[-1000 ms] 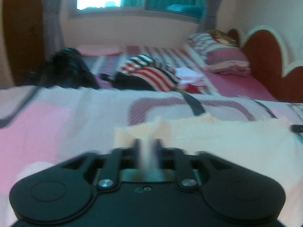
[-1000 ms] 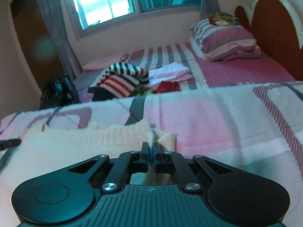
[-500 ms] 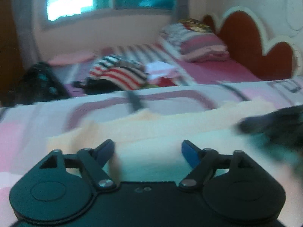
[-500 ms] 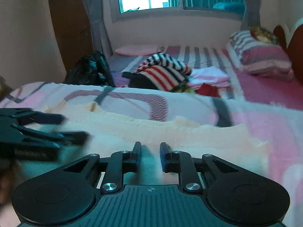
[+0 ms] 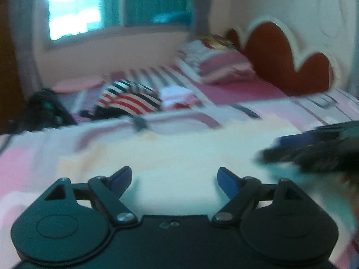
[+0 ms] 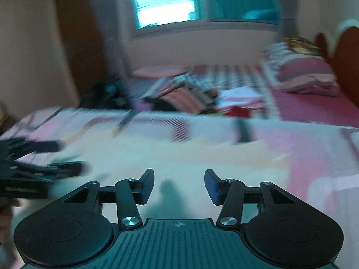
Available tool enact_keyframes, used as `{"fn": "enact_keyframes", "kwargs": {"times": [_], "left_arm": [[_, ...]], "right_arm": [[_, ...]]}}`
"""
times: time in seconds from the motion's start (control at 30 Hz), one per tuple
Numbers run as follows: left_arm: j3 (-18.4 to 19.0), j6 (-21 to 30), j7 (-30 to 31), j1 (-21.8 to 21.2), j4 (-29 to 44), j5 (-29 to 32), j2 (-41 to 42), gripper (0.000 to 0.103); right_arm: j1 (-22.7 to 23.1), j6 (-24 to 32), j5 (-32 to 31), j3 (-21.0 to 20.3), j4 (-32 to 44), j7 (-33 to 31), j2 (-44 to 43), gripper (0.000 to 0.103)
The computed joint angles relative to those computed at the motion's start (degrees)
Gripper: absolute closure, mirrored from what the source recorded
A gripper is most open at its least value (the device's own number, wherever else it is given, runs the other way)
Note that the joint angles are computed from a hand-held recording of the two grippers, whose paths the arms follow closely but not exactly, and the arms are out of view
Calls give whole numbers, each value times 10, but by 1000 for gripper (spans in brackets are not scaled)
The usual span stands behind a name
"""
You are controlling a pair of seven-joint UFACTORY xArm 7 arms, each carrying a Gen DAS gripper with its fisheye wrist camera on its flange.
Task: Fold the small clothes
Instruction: 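Open both grippers and smooth the folded sweater into a flat rectangle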
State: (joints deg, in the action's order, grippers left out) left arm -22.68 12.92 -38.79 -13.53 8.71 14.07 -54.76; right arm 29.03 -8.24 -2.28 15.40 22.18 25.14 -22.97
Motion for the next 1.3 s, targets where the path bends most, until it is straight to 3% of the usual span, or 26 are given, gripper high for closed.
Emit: {"fn": "enact_keyframes", "kwargs": {"times": [0.03,0.1,0.13,0.27,0.37,0.47,0.5,0.6,0.73,0.83,0.9,0.97,1.1,1.2,1.3], "left_arm": [[-11,16,-4,-4,9,-2,20,22],[-21,11,-22,1,5,-2,37,20],[-11,15,-27,-7,-1,-7,28,19],[6,75,-28,-34,-6,-9,-32,23],[17,138,-24,-60,-48,-7,-127,23],[57,156,-29,-85,-111,-3,-224,21],[42,164,-27,-86,-113,-15,-235,21],[4,228,-76,-110,-69,-26,-233,27],[-45,294,-144,-213,-49,-61,-266,23],[-90,332,-197,-272,-39,-76,-234,23],[-133,356,-253,-301,-44,-68,-228,24],[-124,380,-262,-304,-29,-65,-223,25],[-99,399,-273,-321,-24,-47,-224,24],[-92,437,-271,-351,-40,-38,-259,22],[-96,533,-278,-398,-53,-41,-337,22]], "right_arm": [[-15,14,-1,27,2,6,4,57],[-93,14,-23,117,-1,36,4,57],[-110,14,-19,135,1,33,3,57],[-64,47,-33,94,-8,30,-35,57],[-60,100,-46,100,-53,40,-107,57],[-36,101,-32,51,-120,59,-172,58],[-23,93,-15,32,-129,55,-177,58],[-16,136,-16,47,-112,99,-214,58],[79,162,-5,44,-108,112,-253,58],[138,210,-4,82,-110,136,-285,58],[125,223,-5,124,-95,153,-243,58],[109,208,-29,156,-104,201,-249,58],[133,211,-37,126,-97,216,-249,58],[146,254,-46,116,-98,207,-256,58],[172,347,-54,114,-127,205,-349,58]]}}
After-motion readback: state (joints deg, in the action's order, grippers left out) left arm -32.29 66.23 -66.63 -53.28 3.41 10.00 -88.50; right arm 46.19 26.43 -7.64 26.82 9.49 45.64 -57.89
